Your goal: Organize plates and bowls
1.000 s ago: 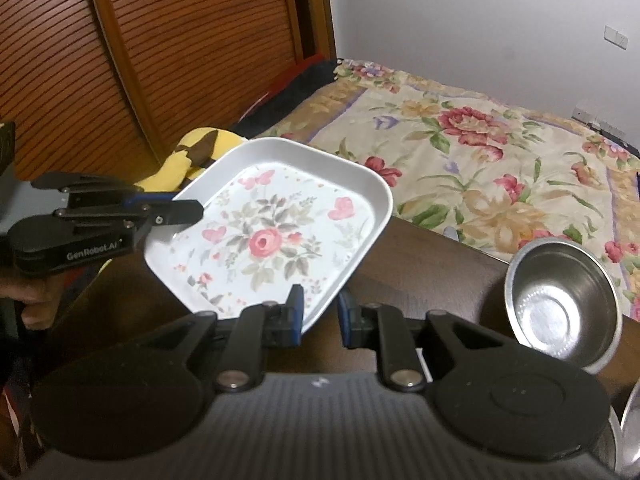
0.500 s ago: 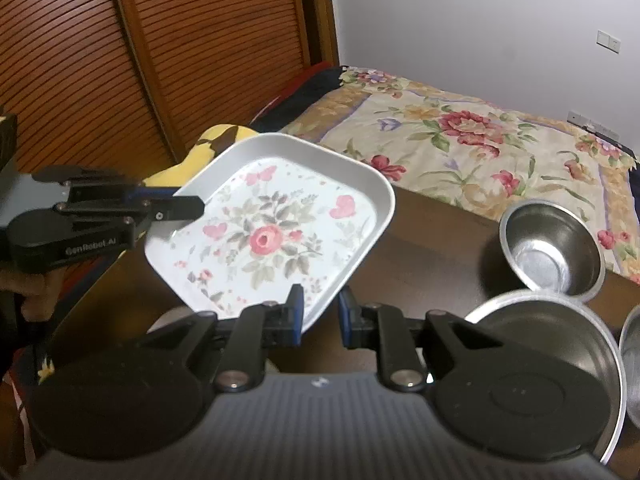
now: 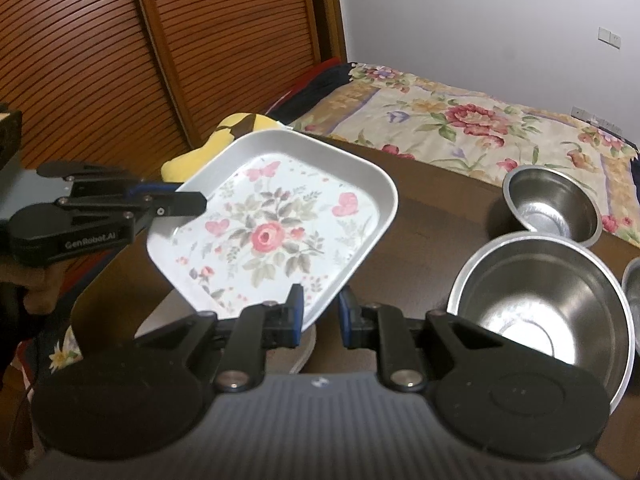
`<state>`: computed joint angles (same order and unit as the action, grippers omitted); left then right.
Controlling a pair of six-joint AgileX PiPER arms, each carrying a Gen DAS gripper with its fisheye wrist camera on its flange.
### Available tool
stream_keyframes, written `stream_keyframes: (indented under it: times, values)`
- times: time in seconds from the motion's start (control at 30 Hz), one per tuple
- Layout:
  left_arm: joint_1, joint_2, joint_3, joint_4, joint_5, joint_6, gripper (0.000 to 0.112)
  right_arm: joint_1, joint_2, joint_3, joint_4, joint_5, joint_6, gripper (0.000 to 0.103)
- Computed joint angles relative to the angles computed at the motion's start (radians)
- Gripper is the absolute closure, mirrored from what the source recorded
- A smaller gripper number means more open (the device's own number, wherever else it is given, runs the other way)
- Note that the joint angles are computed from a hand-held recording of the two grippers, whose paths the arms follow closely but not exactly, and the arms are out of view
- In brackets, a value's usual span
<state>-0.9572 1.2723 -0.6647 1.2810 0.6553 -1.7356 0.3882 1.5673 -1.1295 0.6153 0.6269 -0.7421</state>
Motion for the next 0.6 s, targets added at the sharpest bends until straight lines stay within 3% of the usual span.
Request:
stream_keyframes:
  times: [0.33, 0.6]
  values:
    - [-0.081, -0.022, 0.073, 0.017, 0.042, -0.117, 0.101, -0.005, -0.019, 0.064, 0.055, -0.006, -0.065, 0.083]
    - [-0.189, -0.023, 0.112, 0.004, 0.125, -0.219, 0.101, -0.006, -0.034, 0.100, 0.096, -0.013, -0.113, 0.083]
